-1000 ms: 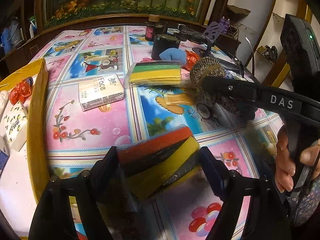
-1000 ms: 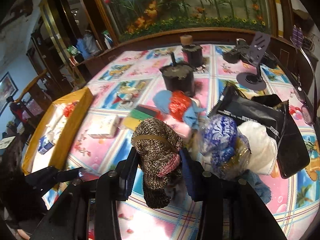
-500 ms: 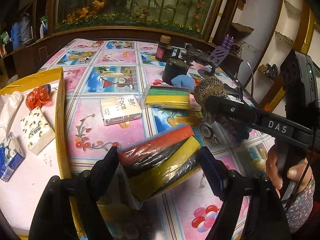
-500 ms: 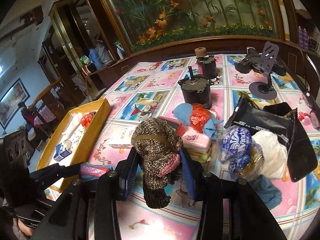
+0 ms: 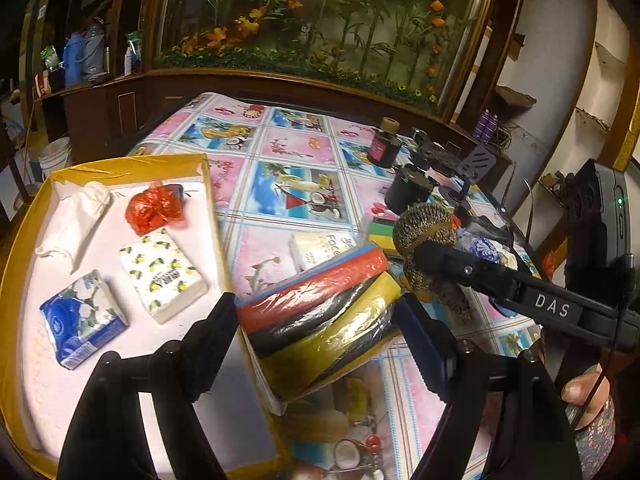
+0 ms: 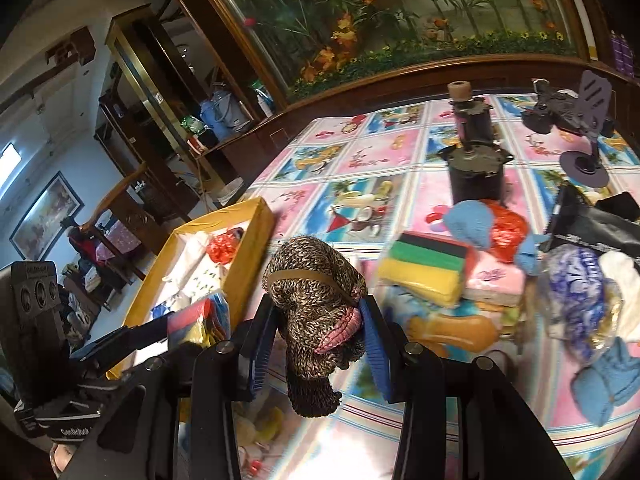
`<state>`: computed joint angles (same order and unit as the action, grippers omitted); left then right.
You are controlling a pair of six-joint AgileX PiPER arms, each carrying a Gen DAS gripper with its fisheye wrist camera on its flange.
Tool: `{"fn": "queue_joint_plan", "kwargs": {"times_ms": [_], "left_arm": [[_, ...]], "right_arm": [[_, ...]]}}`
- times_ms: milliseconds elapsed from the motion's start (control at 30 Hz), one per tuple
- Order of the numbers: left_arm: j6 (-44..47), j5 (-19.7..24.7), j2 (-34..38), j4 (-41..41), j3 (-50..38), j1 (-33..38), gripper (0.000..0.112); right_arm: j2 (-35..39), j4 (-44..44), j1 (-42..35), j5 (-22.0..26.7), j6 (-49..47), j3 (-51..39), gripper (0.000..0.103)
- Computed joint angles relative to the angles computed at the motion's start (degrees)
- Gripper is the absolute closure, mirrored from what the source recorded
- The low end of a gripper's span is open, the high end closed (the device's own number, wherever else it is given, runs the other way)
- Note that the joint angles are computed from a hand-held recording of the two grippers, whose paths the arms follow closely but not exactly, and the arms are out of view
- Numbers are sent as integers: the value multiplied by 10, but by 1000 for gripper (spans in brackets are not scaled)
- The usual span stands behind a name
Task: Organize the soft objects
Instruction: 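Carry the sponge pack and brown knit item over the yellow tray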
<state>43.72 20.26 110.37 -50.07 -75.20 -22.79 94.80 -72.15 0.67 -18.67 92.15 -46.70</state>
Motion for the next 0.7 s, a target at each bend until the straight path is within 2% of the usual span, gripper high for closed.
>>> {"fn": "queue_joint_plan", "kwargs": {"times_ms": [100, 367, 700], "left_arm": [[1, 7, -3, -4, -7, 29, 32], [-56, 17, 13, 56, -50, 90, 32], [-167, 49, 68, 174, -146, 145, 32]], "right_arm": [[17, 1, 36, 17, 19, -26, 58], [61, 31, 130, 66, 18, -99, 57], [126, -110, 194, 76, 170, -183, 57]]}}
